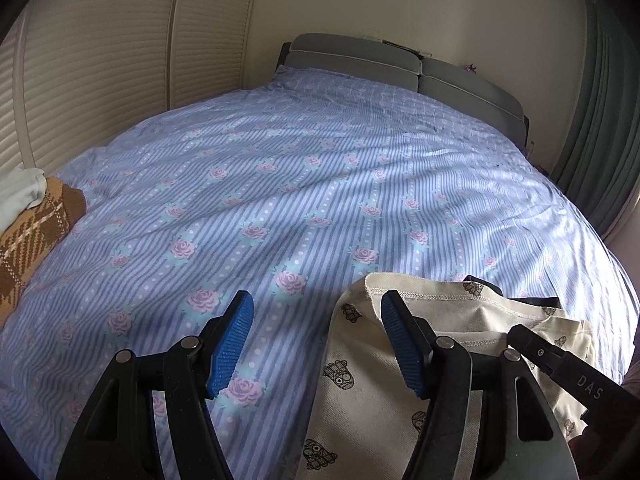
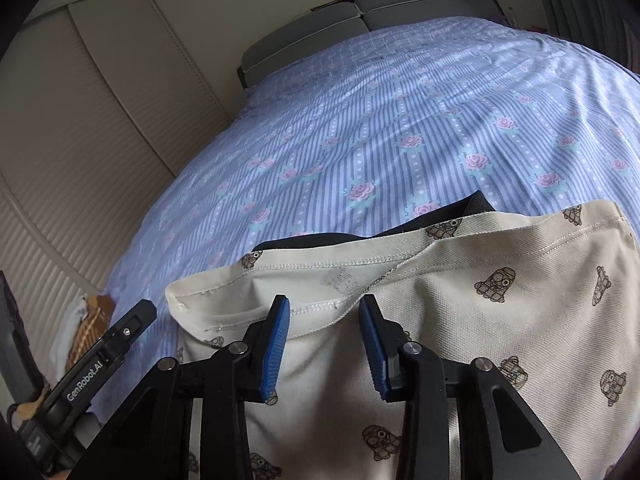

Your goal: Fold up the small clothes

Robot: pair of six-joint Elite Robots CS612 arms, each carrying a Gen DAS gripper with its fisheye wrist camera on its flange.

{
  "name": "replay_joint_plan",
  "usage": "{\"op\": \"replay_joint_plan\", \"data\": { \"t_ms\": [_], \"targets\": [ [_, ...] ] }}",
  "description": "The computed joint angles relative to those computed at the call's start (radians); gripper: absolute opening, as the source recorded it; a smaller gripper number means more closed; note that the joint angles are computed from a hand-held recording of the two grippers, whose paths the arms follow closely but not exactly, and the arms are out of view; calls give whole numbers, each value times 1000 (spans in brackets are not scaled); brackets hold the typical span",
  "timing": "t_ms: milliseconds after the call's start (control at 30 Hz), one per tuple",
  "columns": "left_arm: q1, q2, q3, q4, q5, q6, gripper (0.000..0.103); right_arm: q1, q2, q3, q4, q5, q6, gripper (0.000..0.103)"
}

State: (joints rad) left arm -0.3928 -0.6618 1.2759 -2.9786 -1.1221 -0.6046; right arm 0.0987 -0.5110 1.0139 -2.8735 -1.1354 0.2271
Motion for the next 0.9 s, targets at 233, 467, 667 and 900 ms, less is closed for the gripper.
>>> {"op": "replay_joint_plan", "data": {
  "t_ms": [233, 467, 667, 900],
  "targets": [
    [5, 0, 2, -5, -7, -15, 65, 3, 41, -81, 3, -16, 31, 5],
    [7, 0, 3, -4, -8, -17, 65, 1, 73, -158, 55, -5, 35, 4],
    [14, -1, 7, -65, -68, 47, 65, 3, 8, -35, -10, -27, -35, 7],
    [15, 4, -26, 7, -202, 172, 43, -10, -69, 132, -167, -64, 3, 47]
  ]
}}
